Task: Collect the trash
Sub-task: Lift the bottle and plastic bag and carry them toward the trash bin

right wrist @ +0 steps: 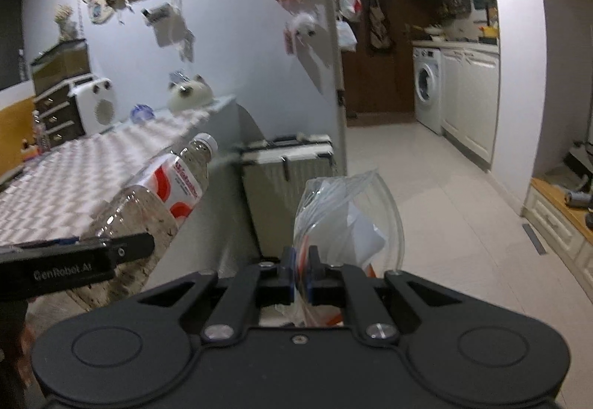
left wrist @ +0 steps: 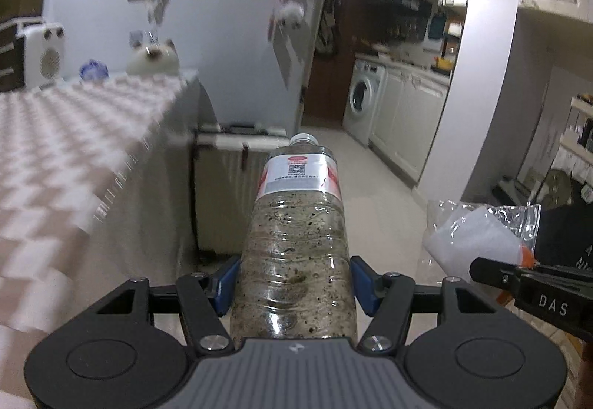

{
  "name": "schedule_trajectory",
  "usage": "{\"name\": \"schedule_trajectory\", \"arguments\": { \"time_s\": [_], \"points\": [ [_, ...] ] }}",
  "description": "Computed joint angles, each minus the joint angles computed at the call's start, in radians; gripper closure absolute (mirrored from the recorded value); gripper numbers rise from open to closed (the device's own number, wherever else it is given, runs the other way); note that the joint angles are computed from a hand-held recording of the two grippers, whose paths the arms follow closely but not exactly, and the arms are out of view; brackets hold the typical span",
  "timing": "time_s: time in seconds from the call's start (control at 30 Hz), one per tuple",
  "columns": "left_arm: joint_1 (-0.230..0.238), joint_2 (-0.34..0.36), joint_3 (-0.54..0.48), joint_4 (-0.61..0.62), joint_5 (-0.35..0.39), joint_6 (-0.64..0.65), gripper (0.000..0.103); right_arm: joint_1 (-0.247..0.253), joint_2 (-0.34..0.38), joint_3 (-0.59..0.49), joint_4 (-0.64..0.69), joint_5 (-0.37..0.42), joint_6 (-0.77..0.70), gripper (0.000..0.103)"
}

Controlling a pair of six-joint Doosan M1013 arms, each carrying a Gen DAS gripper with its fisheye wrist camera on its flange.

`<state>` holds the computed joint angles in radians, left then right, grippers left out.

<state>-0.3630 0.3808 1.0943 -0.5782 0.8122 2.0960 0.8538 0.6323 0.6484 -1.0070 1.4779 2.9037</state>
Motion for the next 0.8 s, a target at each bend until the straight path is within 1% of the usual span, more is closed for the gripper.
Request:
{"name": "schedule_trajectory", "arguments": {
  "time_s": [0.23,0.43,0.63,0.67,0.8],
  "points": [
    [-0.028,0.079,-0.047,0.098,0.035,-0.102,0.04,-0.043,-0.019,0.094,0.102,-0.002,0.046,0.097],
    [-0.032,0.179,-0.134,0.15,0.106,-0.204,0.04,-0.089,-0.017,0.149,0.201,-0.043,0.08,0.097],
    [-0.033,0.264,-0.204,0.191,0.16,-0.308,0.04,-0.131,0.007,0.167,0.267,-0.087,0.102,0.097],
    [-0.034,0.278,-0.214,0.197,0.173,-0.321,0.04,-0.14,0.013,0.169,0.282,-0.102,0.11,0.097],
    [-0.036,0.349,-0.275,0.218,0.271,-0.378,0.04,-0.17,0.034,0.181,0.34,-0.149,0.148,0.097]
  ]
}}
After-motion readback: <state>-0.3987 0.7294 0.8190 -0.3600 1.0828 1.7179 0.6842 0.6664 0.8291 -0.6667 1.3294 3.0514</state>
